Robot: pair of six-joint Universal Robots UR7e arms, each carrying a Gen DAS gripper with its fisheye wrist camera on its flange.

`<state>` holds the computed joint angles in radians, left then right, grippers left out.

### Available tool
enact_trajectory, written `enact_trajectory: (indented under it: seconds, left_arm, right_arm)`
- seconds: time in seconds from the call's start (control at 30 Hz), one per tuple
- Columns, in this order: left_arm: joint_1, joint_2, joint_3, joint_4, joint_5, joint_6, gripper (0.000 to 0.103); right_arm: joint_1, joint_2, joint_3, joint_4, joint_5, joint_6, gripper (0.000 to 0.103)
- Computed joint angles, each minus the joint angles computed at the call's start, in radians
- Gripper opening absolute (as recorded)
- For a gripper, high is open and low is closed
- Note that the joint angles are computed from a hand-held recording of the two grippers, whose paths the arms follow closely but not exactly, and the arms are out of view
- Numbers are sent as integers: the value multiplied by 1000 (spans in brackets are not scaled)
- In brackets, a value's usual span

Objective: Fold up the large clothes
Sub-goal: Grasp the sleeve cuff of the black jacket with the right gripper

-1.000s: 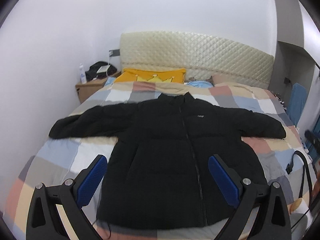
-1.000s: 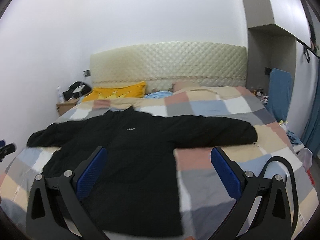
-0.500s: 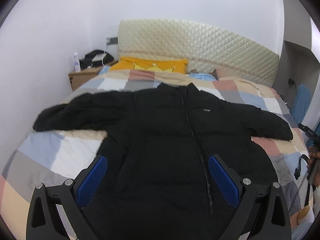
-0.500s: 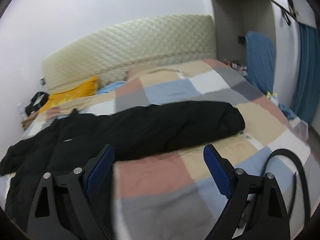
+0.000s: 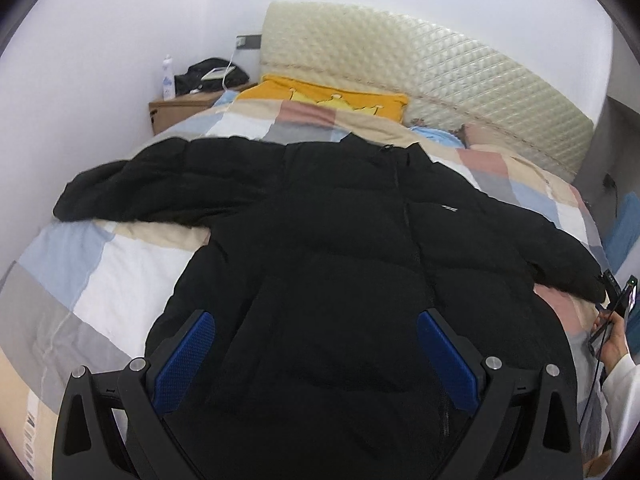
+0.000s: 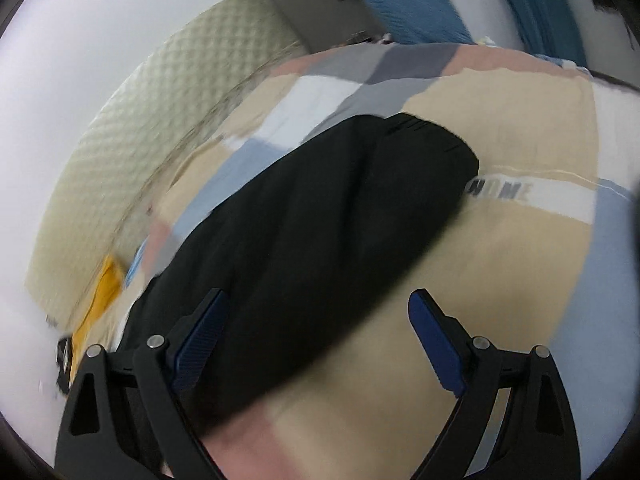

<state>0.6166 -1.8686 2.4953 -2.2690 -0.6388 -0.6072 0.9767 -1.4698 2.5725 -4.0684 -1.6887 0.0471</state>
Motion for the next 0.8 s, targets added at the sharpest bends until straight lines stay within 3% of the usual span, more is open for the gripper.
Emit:
enact_trajectory:
  seconds: [0.13, 0.23, 0.27, 0.3, 0.33, 0.4, 0.43, 0.6, 0.7, 0.8]
  left_arm:
    - [28, 50, -2, -39, 19, 12, 102]
    - [43, 84, -7, -46, 26, 14, 102]
    - [48, 93, -6, -63, 24, 27, 102]
    - [50, 98, -1, -83, 27, 44, 102]
    - [49, 99, 1, -84, 37, 46, 102]
    - [49, 108, 4, -90, 53, 49, 102]
    - [51, 112, 3, -95, 49, 58, 102]
    - [26, 97, -14, -41, 88, 63, 102]
    - [-4, 68, -1, -42, 137, 75, 102]
    - [-16, 30, 5, -31, 135, 66, 102]
  right_arm:
    - [-57, 34, -70, 22, -3, 72, 92]
    - [-52, 67, -109, -4, -24, -24, 86]
    - [-68, 66, -112, -8, 5, -24, 83]
    - [-83, 67, -111, -25, 32, 3, 74]
    - [-91, 70, -111, -45, 42, 30, 55]
    - [-99, 77, -120, -62, 43, 20, 26]
    - [-94, 86, -115, -80, 42, -1, 18]
    - [-30, 55, -111, -57, -60, -47, 10]
    - [8, 7, -98, -49, -95, -63, 9]
    - [38, -53, -72, -29, -117, -81, 8]
